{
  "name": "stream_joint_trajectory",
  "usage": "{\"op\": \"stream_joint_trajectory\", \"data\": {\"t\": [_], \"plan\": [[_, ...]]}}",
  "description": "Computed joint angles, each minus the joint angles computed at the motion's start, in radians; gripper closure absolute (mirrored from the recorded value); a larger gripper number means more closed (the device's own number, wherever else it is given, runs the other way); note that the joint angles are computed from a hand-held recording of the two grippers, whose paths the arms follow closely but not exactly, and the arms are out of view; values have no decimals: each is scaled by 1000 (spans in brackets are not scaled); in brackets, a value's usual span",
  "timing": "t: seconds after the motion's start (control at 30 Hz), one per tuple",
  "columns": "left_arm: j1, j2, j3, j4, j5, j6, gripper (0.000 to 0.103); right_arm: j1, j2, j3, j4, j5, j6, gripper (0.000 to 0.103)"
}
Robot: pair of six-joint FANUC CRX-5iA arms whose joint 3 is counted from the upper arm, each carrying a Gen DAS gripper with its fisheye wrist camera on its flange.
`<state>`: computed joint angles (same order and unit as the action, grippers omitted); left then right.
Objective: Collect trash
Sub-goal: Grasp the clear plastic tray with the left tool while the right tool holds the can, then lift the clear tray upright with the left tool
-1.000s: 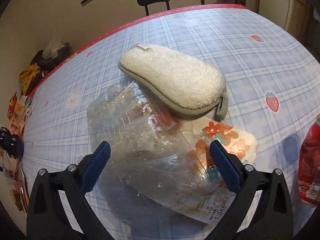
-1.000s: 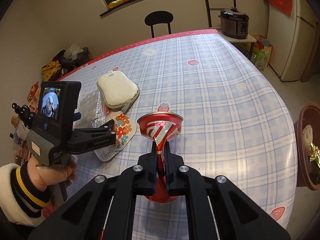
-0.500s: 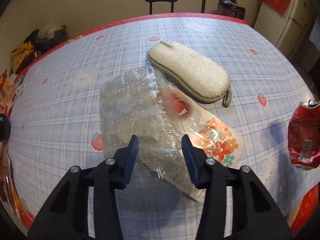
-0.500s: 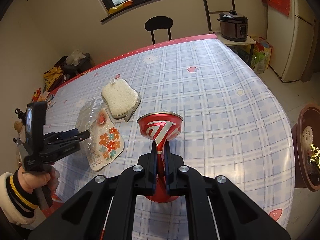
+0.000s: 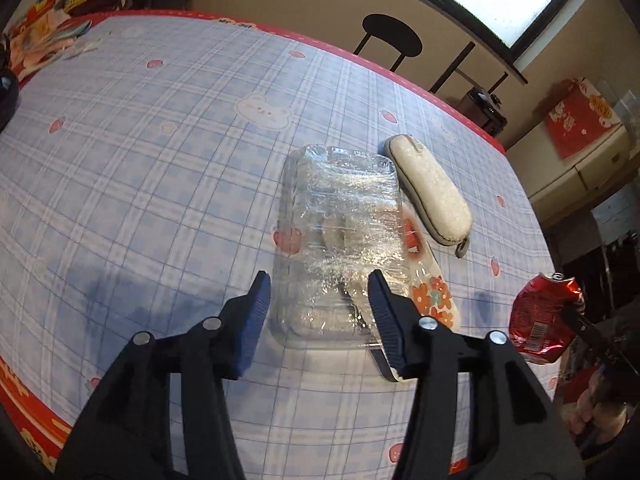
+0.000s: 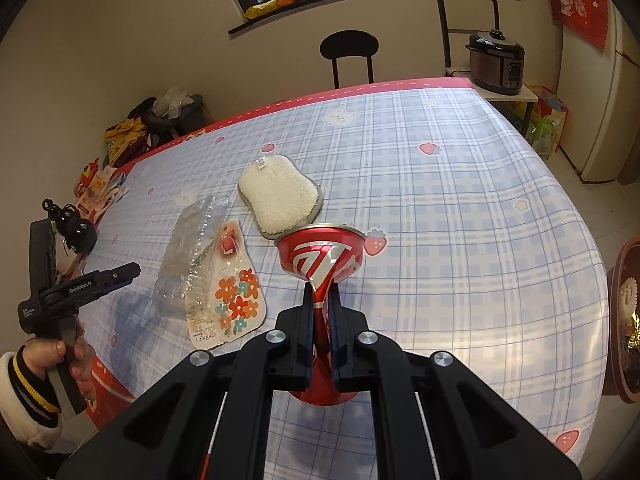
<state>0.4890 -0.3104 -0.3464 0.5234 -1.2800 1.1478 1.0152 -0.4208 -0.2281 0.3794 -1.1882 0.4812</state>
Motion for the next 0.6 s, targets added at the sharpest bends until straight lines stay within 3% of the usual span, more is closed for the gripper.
{"op": "stream_joint_trajectory", "data": {"t": [0.13, 0.3, 0.5, 0.6], "plan": [[89, -1, -92, 130, -110, 52, 51, 5, 15, 12, -4, -8, 5, 95], [110, 11, -163, 212, -148, 158, 50, 3, 28, 20, -14, -13, 13, 95], [28, 9, -95, 99, -74, 137, 45, 9, 29, 28, -15, -17, 33, 95], [-36, -3, -46, -13, -25, 55, 43, 3, 26, 28, -25, -19, 35, 95]]}}
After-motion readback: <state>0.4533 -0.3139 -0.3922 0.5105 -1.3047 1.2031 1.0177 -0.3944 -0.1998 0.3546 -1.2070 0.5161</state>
